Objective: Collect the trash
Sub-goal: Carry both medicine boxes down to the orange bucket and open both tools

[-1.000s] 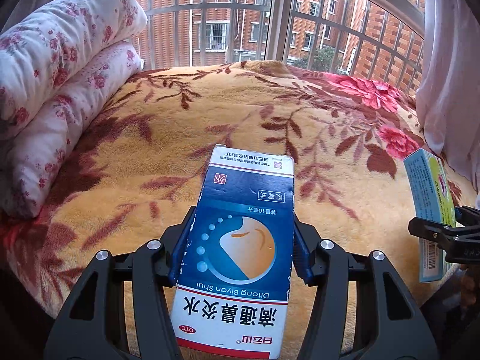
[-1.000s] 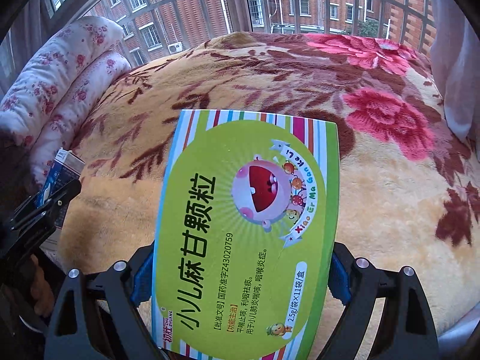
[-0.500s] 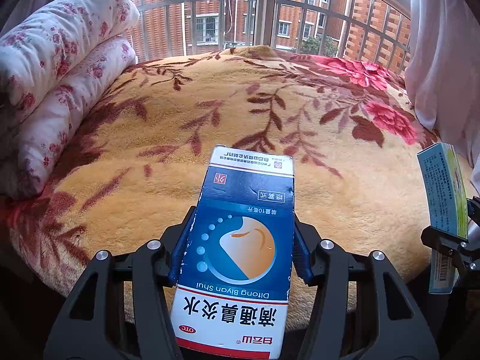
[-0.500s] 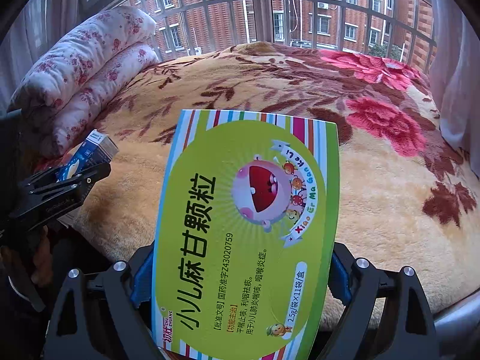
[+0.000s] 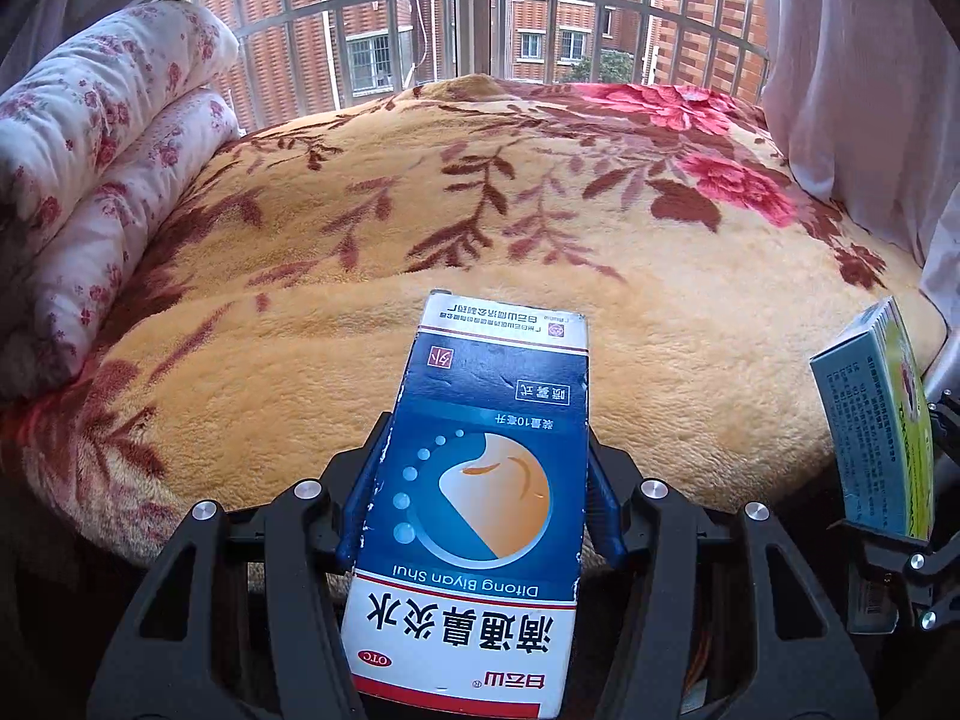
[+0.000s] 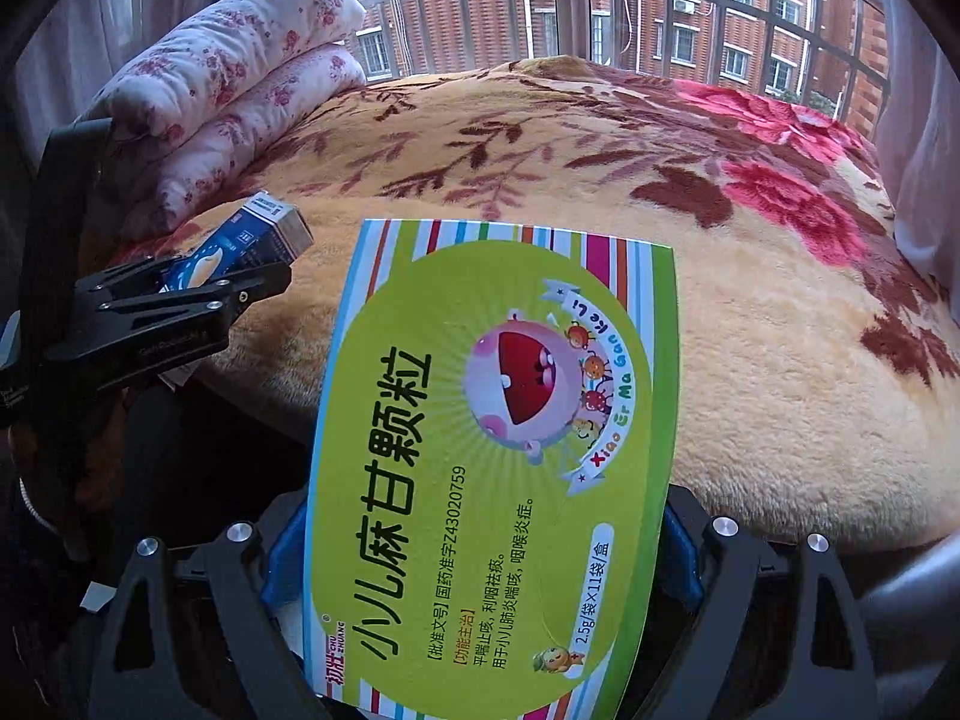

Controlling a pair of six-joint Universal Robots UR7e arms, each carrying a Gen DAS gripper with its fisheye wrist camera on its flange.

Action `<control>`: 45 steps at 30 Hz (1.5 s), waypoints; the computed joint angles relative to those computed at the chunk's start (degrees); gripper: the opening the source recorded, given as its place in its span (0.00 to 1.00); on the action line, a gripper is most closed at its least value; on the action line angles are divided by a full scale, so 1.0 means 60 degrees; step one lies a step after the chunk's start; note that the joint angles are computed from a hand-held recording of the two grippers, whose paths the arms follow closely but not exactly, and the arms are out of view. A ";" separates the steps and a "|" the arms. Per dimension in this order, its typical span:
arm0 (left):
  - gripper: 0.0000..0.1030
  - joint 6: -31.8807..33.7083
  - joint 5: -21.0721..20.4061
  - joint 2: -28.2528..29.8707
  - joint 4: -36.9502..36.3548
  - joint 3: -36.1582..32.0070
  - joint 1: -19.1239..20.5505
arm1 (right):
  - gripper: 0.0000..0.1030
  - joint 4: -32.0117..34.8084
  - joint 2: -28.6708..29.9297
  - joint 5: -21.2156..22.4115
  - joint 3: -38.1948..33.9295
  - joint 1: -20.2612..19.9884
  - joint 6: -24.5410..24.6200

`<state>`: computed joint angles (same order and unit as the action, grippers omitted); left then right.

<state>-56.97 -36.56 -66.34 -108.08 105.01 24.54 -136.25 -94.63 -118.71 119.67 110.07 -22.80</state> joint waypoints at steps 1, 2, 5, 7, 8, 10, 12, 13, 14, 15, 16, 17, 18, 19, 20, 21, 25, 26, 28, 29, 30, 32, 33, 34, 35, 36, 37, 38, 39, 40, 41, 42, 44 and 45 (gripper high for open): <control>0.53 0.0001 -0.0044 -0.0006 0.0012 0.0026 -0.0036 | 0.85 0.0039 -0.0083 0.0002 0.0072 -0.0005 0.0024; 0.53 -0.0015 -0.0095 -0.0009 0.0026 0.0051 -0.0074 | 0.85 0.0063 -0.0178 0.0004 0.0155 -0.0020 0.0041; 0.53 -0.0052 -0.0277 -0.0047 0.0114 0.0122 -0.0187 | 0.85 0.0179 -0.0434 0.0050 0.0369 -0.0098 0.0101; 0.53 -0.0096 -0.0399 -0.0080 0.0207 0.0179 -0.0266 | 0.85 0.0248 -0.0579 0.0034 0.0513 -0.0142 0.0152; 0.53 -0.0125 -0.0483 -0.0104 0.0265 0.0216 -0.0305 | 0.85 0.0272 -0.0661 0.0027 0.0600 -0.0166 0.0135; 0.53 -0.0193 -0.0663 -0.0147 0.0400 0.0302 -0.0388 | 0.85 0.0264 -0.0806 -0.0001 0.0797 -0.0188 0.0051; 0.53 -0.0251 -0.0869 -0.0185 0.0541 0.0399 -0.0460 | 0.85 0.0288 -0.0942 -0.0006 0.0970 -0.0232 -0.0056; 0.53 -0.0280 -0.0977 -0.0197 0.0598 0.0448 -0.0485 | 0.85 0.0309 -0.1007 0.0010 0.1052 -0.0263 -0.0081; 0.53 -0.0321 -0.1121 -0.0218 0.0648 0.0519 -0.0517 | 0.85 0.0335 -0.1067 0.0034 0.1127 -0.0295 -0.0096; 0.53 -0.0330 -0.1282 -0.0234 0.0664 0.0594 -0.0539 | 0.85 0.0361 -0.1109 0.0047 0.1190 -0.0324 -0.0115; 0.53 -0.0345 -0.1424 -0.0245 0.0690 0.0667 -0.0560 | 0.85 0.0338 -0.1156 0.0042 0.1275 -0.0348 -0.0140; 0.53 -0.0369 -0.1570 -0.0251 0.0712 0.0755 -0.0588 | 0.85 0.0307 -0.1202 0.0042 0.1359 -0.0374 -0.0179; 0.53 -0.0361 -0.1720 -0.0259 0.0703 0.0853 -0.0615 | 0.85 0.0288 -0.1237 0.0048 0.1437 -0.0406 -0.0226; 0.53 -0.0349 -0.1856 -0.0262 0.0677 0.0948 -0.0637 | 0.85 0.0261 -0.1288 0.0047 0.1531 -0.0447 -0.0269; 0.53 -0.0320 -0.1999 -0.0253 0.0643 0.1035 -0.0648 | 0.85 0.0236 -0.1342 0.0044 0.1633 -0.0495 -0.0307; 0.53 -0.0271 -0.2137 -0.0247 0.0584 0.1132 -0.0654 | 0.85 0.0254 -0.1379 0.0040 0.1720 -0.0545 -0.0335; 0.53 -0.0082 -0.2619 -0.0135 0.0369 0.1409 -0.0583 | 0.85 0.0259 -0.1426 -0.0068 0.2118 -0.0789 -0.0398; 0.53 -0.0014 -0.2734 -0.0095 0.0282 0.1464 -0.0538 | 0.85 0.0252 -0.1433 -0.0090 0.2207 -0.0863 -0.0442; 0.53 0.0089 -0.2926 -0.0006 0.0176 0.1528 -0.0447 | 0.85 0.0118 -0.1399 -0.0219 0.2373 -0.0963 -0.0558; 0.53 0.0164 -0.3013 0.0034 0.0091 0.1567 -0.0400 | 0.85 0.0073 -0.1377 -0.0260 0.2428 -0.1005 -0.0618; 0.53 0.0237 -0.3108 0.0076 0.0013 0.1598 -0.0346 | 0.85 0.0072 -0.1354 -0.0266 0.2458 -0.1060 -0.0664; 0.53 0.0335 -0.3271 0.0169 -0.0077 0.1631 -0.0233 | 0.85 0.0066 -0.1296 -0.0271 0.2504 -0.1183 -0.0699; 0.53 0.0381 -0.3358 0.0215 -0.0134 0.1648 -0.0169 | 0.85 0.0105 -0.1256 -0.0267 0.2507 -0.1243 -0.0698; 0.53 0.0431 -0.3450 0.0259 -0.0190 0.1657 -0.0103 | 0.85 0.0156 -0.1212 -0.0269 0.2506 -0.1306 -0.0711; 0.53 0.0483 -0.3534 0.0307 -0.0235 0.1660 -0.0039 | 0.85 0.0170 -0.1168 -0.0290 0.2517 -0.1357 -0.0742; 0.53 0.0534 -0.3598 0.0354 -0.0266 0.1662 0.0016 | 0.85 0.0171 -0.1120 -0.0320 0.2531 -0.1401 -0.0790; 0.53 0.0595 -0.3659 0.0399 -0.0296 0.1661 0.0068 | 0.85 0.0180 -0.1064 -0.0345 0.2541 -0.1447 -0.0848; 0.53 0.0664 -0.3708 0.0439 -0.0320 0.1651 0.0121 | 0.85 0.0181 -0.0997 -0.0363 0.2545 -0.1495 -0.0902; 0.53 0.0753 -0.3774 0.0482 -0.0372 0.1645 0.0173 | 0.86 0.0200 -0.0906 -0.0381 0.2527 -0.1540 -0.0928; 0.53 0.0901 -0.3885 0.0516 -0.0492 0.1645 0.0241 | 0.86 0.0244 -0.0820 -0.0409 0.2507 -0.1583 -0.0928; 0.55 0.1069 -0.4032 0.0540 -0.0625 0.1650 0.0311 | 0.87 0.0311 -0.0720 -0.0451 0.2476 -0.1623 -0.0924; 0.64 0.1222 -0.4184 0.0573 -0.0740 0.1651 0.0391 | 0.88 0.0398 -0.0587 -0.0531 0.2433 -0.1659 -0.0930; 0.76 0.1375 -0.4255 0.0625 -0.0875 0.1663 0.0502 | 0.92 0.0315 -0.0313 -0.0899 0.2425 -0.1680 -0.0986; 0.77 0.1459 -0.4332 0.0642 -0.0910 0.1662 0.0558 | 0.94 0.0156 -0.0219 -0.1047 0.2450 -0.1686 -0.1007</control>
